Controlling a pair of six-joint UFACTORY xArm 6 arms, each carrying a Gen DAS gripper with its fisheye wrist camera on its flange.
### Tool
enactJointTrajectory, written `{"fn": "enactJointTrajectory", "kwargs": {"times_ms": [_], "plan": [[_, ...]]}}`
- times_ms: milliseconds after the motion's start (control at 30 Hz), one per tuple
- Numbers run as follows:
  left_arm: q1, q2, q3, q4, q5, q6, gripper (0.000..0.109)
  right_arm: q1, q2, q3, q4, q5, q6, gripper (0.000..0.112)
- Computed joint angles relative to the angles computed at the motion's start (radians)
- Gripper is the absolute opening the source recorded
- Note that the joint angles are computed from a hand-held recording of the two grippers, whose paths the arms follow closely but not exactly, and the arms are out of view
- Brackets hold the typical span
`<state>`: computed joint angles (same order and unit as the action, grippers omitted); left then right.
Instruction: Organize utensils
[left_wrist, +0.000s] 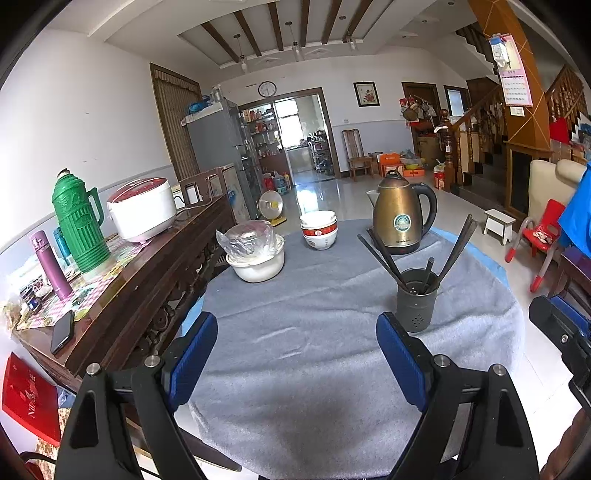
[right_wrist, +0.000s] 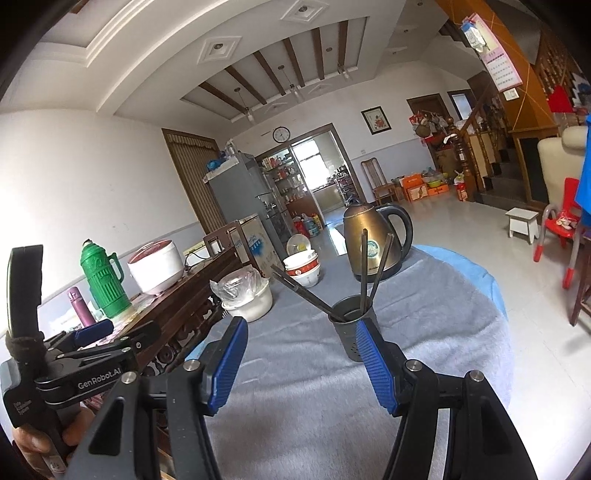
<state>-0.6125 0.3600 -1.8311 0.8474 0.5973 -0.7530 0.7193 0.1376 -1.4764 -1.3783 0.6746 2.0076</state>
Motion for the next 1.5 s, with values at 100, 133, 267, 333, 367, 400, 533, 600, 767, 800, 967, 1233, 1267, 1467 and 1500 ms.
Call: {"fn": "enactJointTrajectory", "kwargs": {"times_ms": [100,133,267,333,367,400,533,600,767,800,967,1233,1267,1467,1500], "plan": [[0.003,-0.013,0.017,0.012,-0.003,-0.016,0.088,0.011,0.01,-0.016,0.026,0.015,-0.026,0.066],[0.005,-0.02,0.025,0.018,-0.004,-0.023,0.088,0.015,0.015,-0.023,0.035,0.019,-0.036,0.066],[0.015,-0.055,0.068,0.041,-0.012,-0.054,0.088,0.024,0.022,-0.034,0.054,0.034,-0.049,0.066],[0.019,-0.07,0.088,0.051,-0.017,-0.069,0.088,0.029,0.025,-0.04,0.06,0.043,-0.051,0.066],[0.022,-0.078,0.097,0.055,-0.02,-0.075,0.088,0.031,0.029,-0.047,0.067,0.049,-0.055,0.066],[0.026,-0.084,0.107,0.058,-0.023,-0.08,0.088,0.031,0.031,-0.05,0.071,0.05,-0.057,0.066],[0.04,-0.106,0.137,0.069,-0.03,-0.097,0.088,0.037,0.051,-0.076,0.091,0.058,-0.074,0.066],[0.046,-0.112,0.146,0.074,-0.033,-0.106,0.088,0.039,0.062,-0.089,0.1,0.059,-0.081,0.066],[0.06,-0.132,0.176,0.086,-0.037,-0.127,0.088,0.046,0.094,-0.127,0.121,0.064,-0.109,0.066],[0.062,-0.136,0.183,0.09,-0.038,-0.132,0.088,0.048,0.099,-0.134,0.123,0.067,-0.114,0.066],[0.075,-0.146,0.2,0.091,-0.046,-0.144,0.088,0.056,0.125,-0.167,0.142,0.077,-0.143,0.066],[0.093,-0.167,0.235,0.094,-0.065,-0.163,0.088,0.066,0.146,-0.195,0.157,0.093,-0.166,0.066],[0.095,-0.169,0.239,0.093,-0.068,-0.163,0.088,0.067,0.15,-0.201,0.161,0.095,-0.171,0.066],[0.104,-0.178,0.254,0.091,-0.078,-0.17,0.088,0.079,0.175,-0.237,0.17,0.112,-0.198,0.066],[0.106,-0.18,0.256,0.09,-0.08,-0.17,0.088,0.081,0.179,-0.243,0.171,0.114,-0.204,0.066]]}}
